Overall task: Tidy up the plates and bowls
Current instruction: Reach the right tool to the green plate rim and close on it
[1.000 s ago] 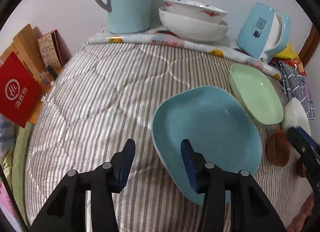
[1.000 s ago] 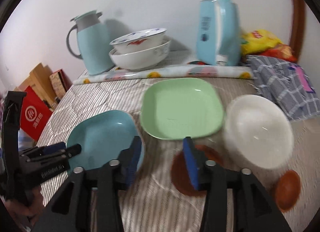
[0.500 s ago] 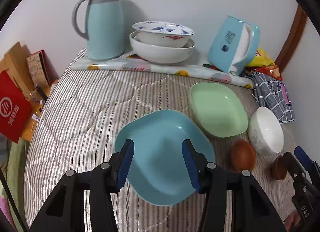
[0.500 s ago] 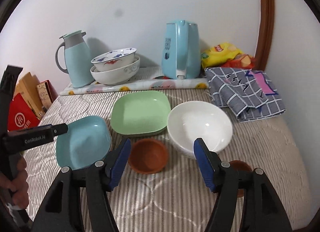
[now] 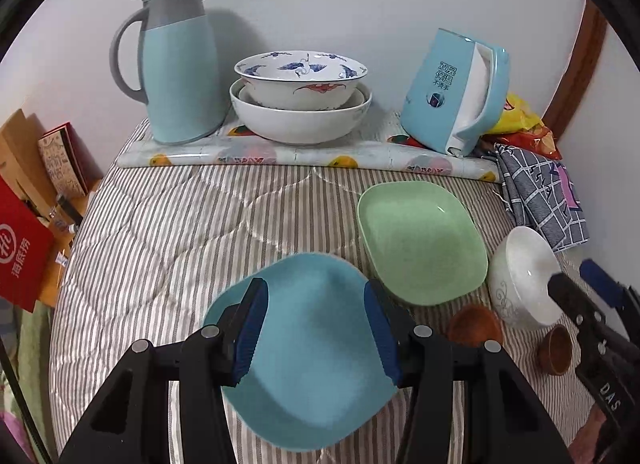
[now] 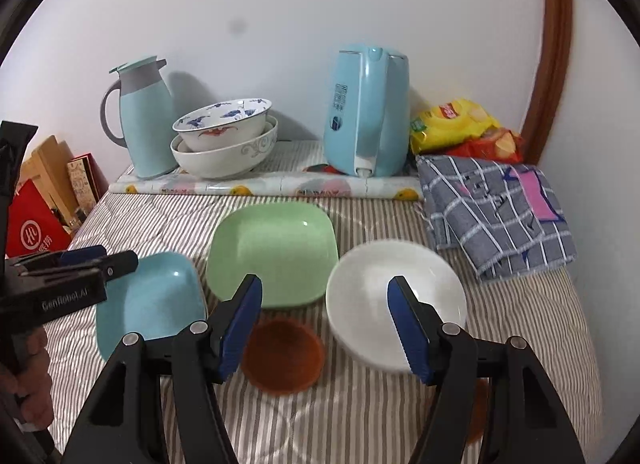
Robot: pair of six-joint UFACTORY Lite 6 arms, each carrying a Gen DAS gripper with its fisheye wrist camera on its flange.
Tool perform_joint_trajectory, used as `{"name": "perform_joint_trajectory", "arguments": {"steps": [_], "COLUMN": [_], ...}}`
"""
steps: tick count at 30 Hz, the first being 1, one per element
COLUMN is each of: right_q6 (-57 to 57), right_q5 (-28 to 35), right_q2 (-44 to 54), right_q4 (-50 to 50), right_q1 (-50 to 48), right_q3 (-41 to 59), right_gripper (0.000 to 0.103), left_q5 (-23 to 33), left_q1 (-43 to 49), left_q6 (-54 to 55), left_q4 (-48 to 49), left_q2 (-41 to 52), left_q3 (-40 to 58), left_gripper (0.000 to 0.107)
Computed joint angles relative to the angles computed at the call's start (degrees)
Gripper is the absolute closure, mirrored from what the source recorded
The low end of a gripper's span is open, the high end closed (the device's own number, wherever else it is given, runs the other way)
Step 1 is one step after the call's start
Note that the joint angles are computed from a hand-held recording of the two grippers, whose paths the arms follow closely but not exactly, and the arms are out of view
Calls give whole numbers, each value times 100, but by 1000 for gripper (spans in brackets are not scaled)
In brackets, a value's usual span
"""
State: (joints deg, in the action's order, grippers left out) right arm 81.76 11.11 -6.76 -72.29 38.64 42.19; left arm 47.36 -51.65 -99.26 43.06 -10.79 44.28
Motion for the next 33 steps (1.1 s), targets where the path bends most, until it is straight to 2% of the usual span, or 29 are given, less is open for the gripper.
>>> {"name": "perform_joint_trajectory", "arguments": {"steps": [5, 14, 17, 22, 33], "right_q6": [-561, -2247, -3172, -4472, -4711], "right_q5": [-87, -97, -55, 69, 658], "right_q2": [900, 2221, 2641, 3314, 4588], "right_q4": [194, 1576, 2419, 3665, 3704], "right_q1": [-159, -365, -420, -473, -383], "right_q3": [876, 2158, 2577, 3240, 4570], "right_gripper": [45, 50, 57, 58, 59], "left_q5": [-592, -1467, -1717, -2100, -2721], "left_q1": [507, 1277, 1465, 1715, 2144], "left_q6": [202, 654, 720, 893, 1289], "left_q4": [129, 115, 120, 65, -110], "left_q2": [226, 896, 1094, 1478, 2446], "left_q3": [56, 351, 388, 544, 1051], "left_gripper": [59, 59, 59, 59, 59]}}
